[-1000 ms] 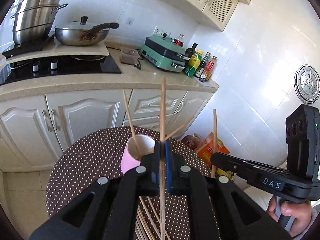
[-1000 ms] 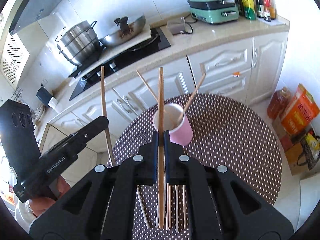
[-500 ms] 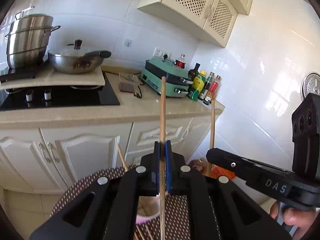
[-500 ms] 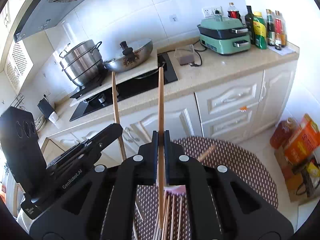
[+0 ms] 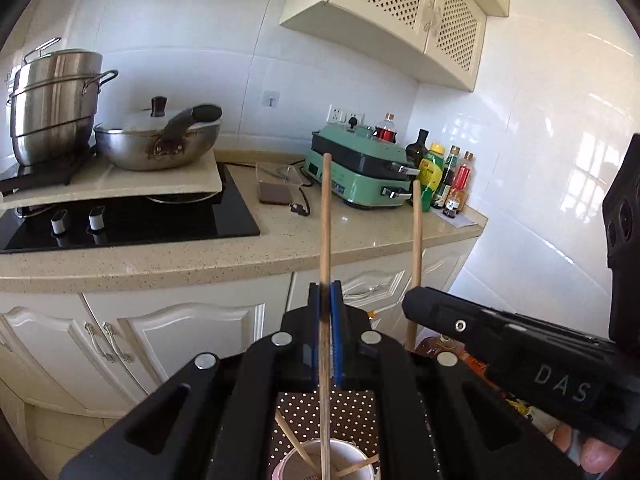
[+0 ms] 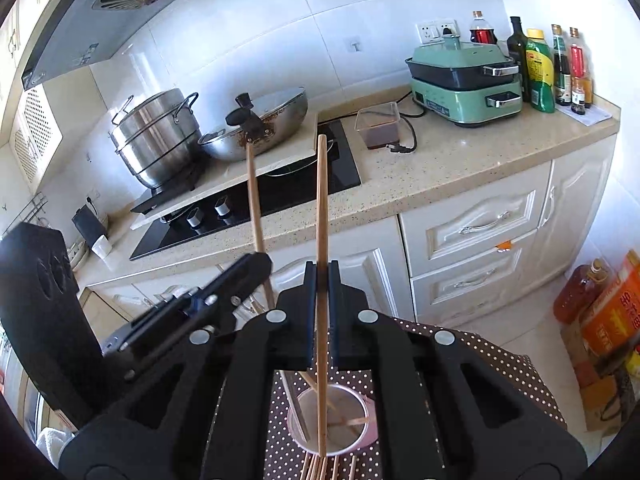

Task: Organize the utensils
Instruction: 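Raise the right tool's chopstick over the pink cup while the left tool carries its own, then lower the right tool's chopstick into the cup and open while the left tool releases its own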

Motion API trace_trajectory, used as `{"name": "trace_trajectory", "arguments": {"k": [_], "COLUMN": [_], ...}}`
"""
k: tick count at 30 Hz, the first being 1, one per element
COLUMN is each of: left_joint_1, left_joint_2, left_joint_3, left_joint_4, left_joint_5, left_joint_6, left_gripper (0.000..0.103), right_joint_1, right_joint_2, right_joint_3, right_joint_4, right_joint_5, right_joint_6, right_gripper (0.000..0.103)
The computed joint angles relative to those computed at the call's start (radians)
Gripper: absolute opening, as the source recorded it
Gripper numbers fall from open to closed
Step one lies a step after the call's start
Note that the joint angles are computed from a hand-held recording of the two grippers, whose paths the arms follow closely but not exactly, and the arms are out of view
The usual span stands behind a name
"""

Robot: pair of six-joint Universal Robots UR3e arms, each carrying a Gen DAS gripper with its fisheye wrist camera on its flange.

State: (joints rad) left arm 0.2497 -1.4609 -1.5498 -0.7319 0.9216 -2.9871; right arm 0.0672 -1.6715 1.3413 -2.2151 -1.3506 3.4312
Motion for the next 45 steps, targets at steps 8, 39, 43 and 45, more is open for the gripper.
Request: {"name": "trace_trajectory", "arguments": {"k": [8, 39, 43, 45], "left_joint_1": [0.006, 0.264, 0.277, 0.282], "left_joint_2": [0.012, 0.426, 0.443, 0.448], "left_joint_3": [-0.120, -0.331, -0.311, -0.298], "left_joint_4": [0.051, -0.453, -0.524, -0.570], "left_joint_5": [0.024, -0.102, -0.096, -0.085], "left_joint_6": [0.021, 0.401, 0.428, 0.450], "left_gripper": [0.005, 0.006, 0.006, 0.013], "right_joint_1": [0.024, 0.142, 0.164, 0.169], "right_joint_2": [0.023, -0.208, -0.226, -0.232], "right_joint_3": [0.090, 0.314, 0.337, 0.343], "right_joint_4": [-0.108, -0.038, -0.032, -0.029], "right_joint_5": [-0.009, -0.131, -0.151, -0.153], "right_joint_6": [-0.015, -0.007, 0.008, 0.013], "right_gripper": [0.006, 0.006, 0.006, 0.006]}}
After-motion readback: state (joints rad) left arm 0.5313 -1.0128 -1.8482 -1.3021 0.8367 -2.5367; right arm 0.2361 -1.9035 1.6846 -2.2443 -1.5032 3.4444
